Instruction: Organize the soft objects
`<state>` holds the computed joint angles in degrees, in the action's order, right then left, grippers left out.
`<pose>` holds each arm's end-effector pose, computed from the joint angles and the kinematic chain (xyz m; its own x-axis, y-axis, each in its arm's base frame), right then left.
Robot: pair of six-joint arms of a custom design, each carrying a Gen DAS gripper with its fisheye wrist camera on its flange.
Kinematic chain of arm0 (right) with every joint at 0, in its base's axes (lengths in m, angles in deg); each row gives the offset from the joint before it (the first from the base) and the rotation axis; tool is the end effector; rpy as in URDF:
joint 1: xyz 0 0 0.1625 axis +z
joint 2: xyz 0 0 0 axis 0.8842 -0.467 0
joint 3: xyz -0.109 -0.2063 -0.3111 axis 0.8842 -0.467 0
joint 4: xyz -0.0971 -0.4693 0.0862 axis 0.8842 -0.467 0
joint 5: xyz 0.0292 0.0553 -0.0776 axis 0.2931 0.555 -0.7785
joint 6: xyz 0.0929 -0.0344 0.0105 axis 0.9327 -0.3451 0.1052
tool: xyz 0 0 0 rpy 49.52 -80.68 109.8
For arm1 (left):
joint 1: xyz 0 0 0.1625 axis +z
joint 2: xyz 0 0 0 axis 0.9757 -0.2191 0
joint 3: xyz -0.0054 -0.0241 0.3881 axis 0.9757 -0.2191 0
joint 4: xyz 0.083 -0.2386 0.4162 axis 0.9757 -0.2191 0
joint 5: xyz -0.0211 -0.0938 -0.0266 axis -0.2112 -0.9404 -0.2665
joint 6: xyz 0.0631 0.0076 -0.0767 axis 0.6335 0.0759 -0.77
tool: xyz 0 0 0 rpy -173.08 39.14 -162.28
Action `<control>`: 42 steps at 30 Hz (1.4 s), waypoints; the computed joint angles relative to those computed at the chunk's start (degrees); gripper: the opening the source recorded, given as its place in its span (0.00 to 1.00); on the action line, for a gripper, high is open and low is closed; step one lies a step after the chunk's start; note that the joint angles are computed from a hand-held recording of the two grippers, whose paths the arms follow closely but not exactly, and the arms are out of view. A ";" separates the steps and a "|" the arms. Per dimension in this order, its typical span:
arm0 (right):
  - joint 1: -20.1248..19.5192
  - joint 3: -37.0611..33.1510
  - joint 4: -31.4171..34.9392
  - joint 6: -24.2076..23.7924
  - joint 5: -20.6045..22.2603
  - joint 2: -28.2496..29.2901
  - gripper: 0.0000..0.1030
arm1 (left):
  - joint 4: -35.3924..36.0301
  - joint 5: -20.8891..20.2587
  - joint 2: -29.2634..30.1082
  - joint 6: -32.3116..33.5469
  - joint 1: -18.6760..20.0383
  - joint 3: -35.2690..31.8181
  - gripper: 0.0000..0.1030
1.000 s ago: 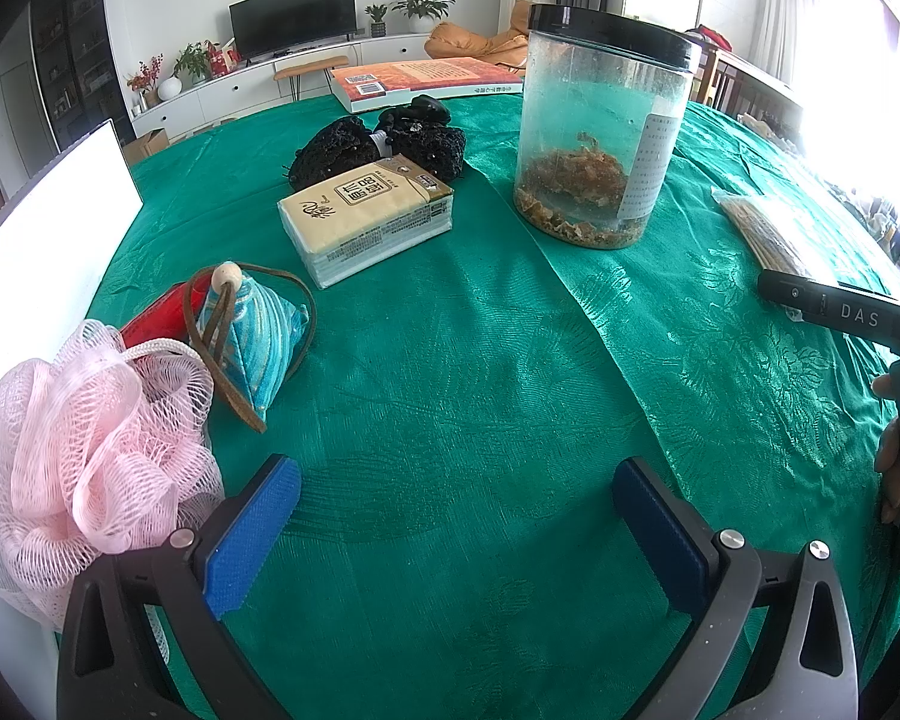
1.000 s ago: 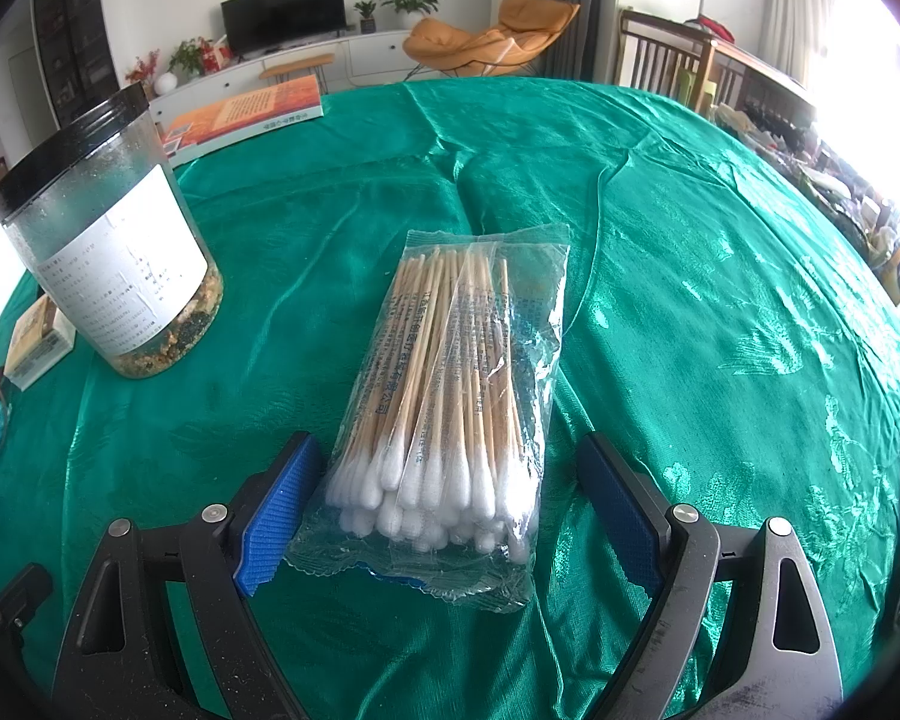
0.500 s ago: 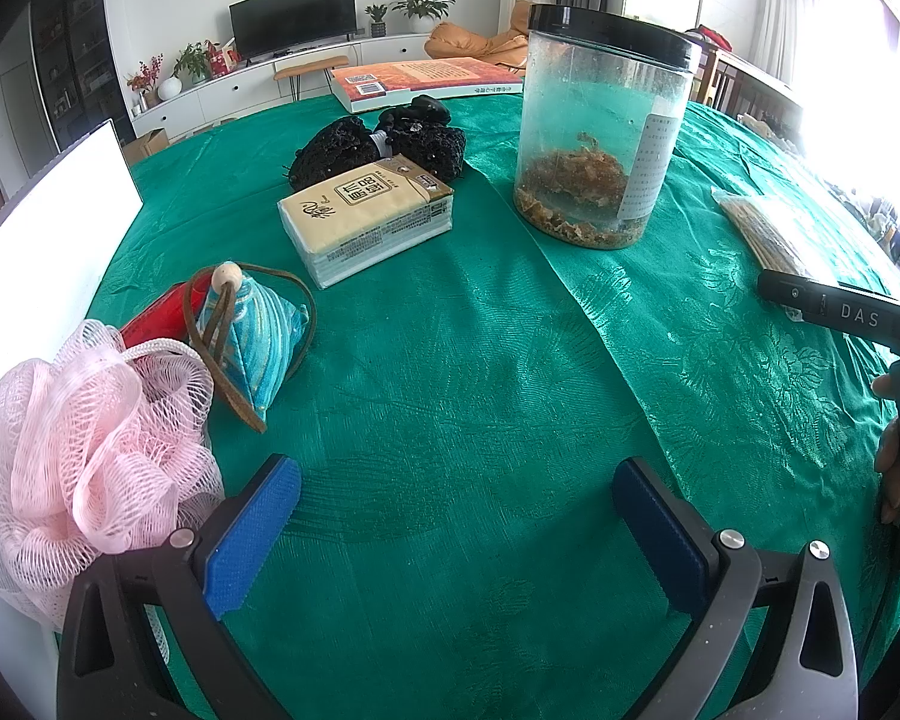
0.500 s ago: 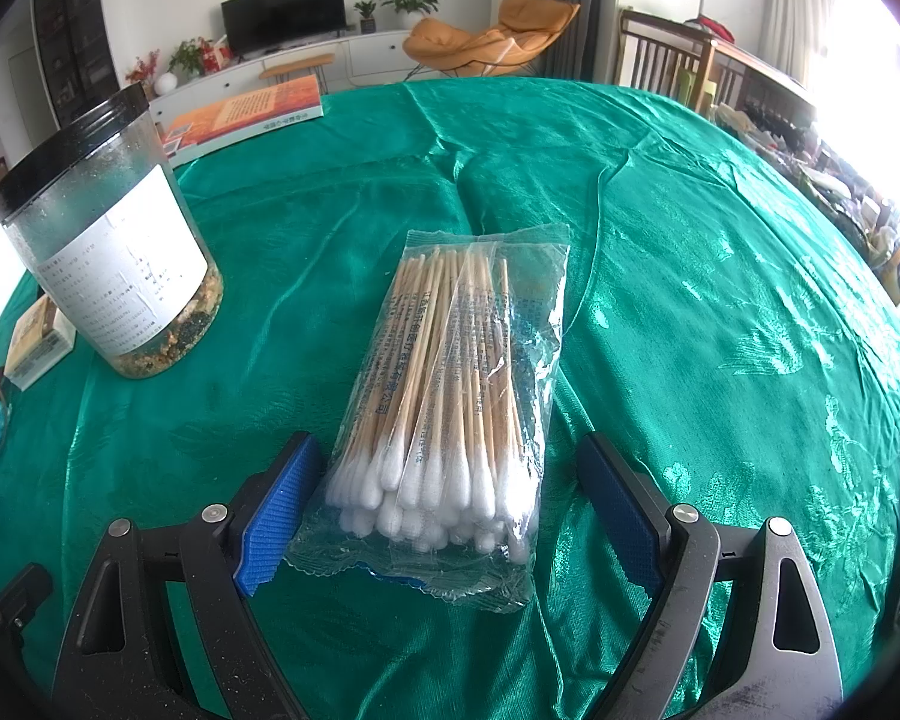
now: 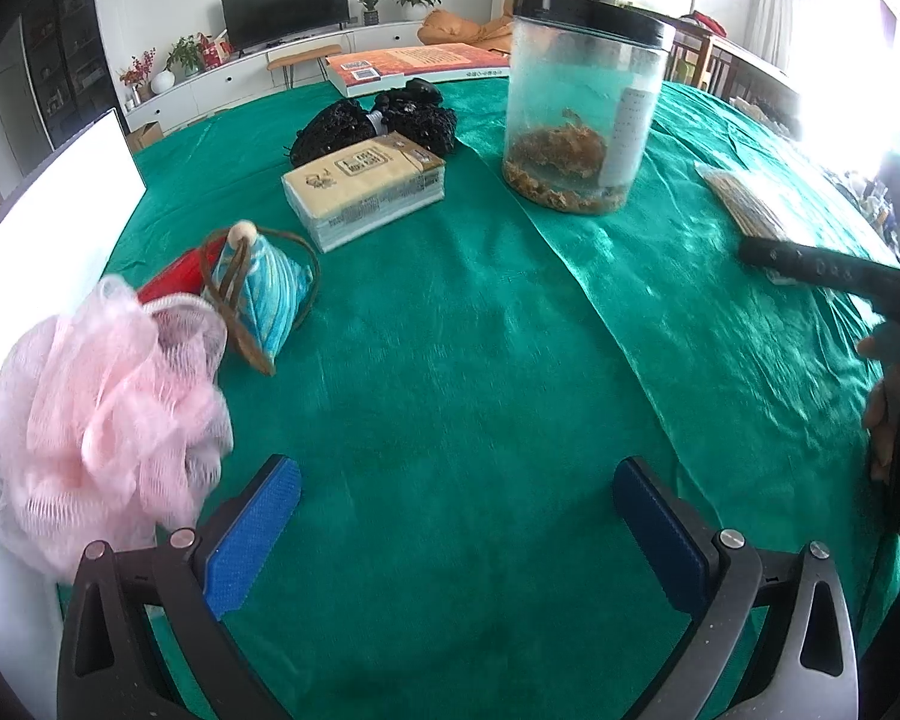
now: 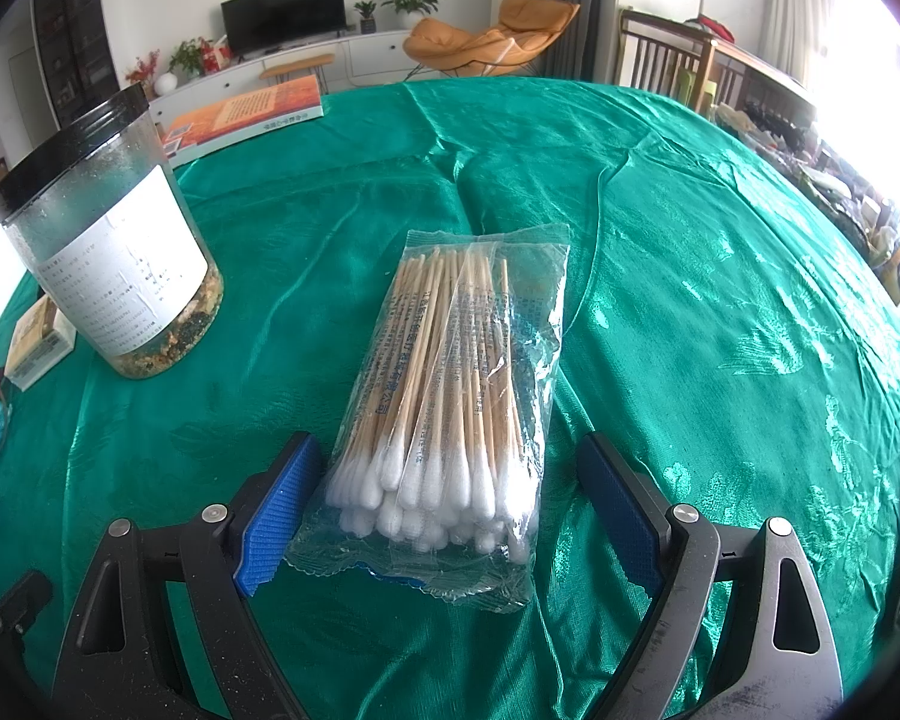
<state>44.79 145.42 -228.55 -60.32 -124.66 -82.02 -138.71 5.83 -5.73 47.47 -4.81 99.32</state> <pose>0.2784 -0.6952 -0.0211 -0.7098 -0.0319 0.7037 -0.4467 0.7929 -0.4145 0.0384 -0.5474 0.2967 -0.7110 0.1081 -0.6948 0.4513 0.8279 -0.3330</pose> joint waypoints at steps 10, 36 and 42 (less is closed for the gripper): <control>-0.04 -0.02 -0.02 -0.04 0.05 0.00 0.87 | 15.49 -0.93 -3.16 4.57 -5.05 -7.30 1.00; -1.49 -9.97 26.13 14.83 7.72 -4.12 0.28 | 33.37 -8.95 20.83 -0.86 3.20 -43.22 0.62; 4.95 -12.06 20.81 9.14 9.45 -4.13 0.28 | 32.15 -15.80 9.43 -5.95 3.68 -39.54 0.62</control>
<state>49.74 133.36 -207.73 -51.18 -115.22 -86.15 -106.56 -9.97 3.70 41.52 -1.13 59.77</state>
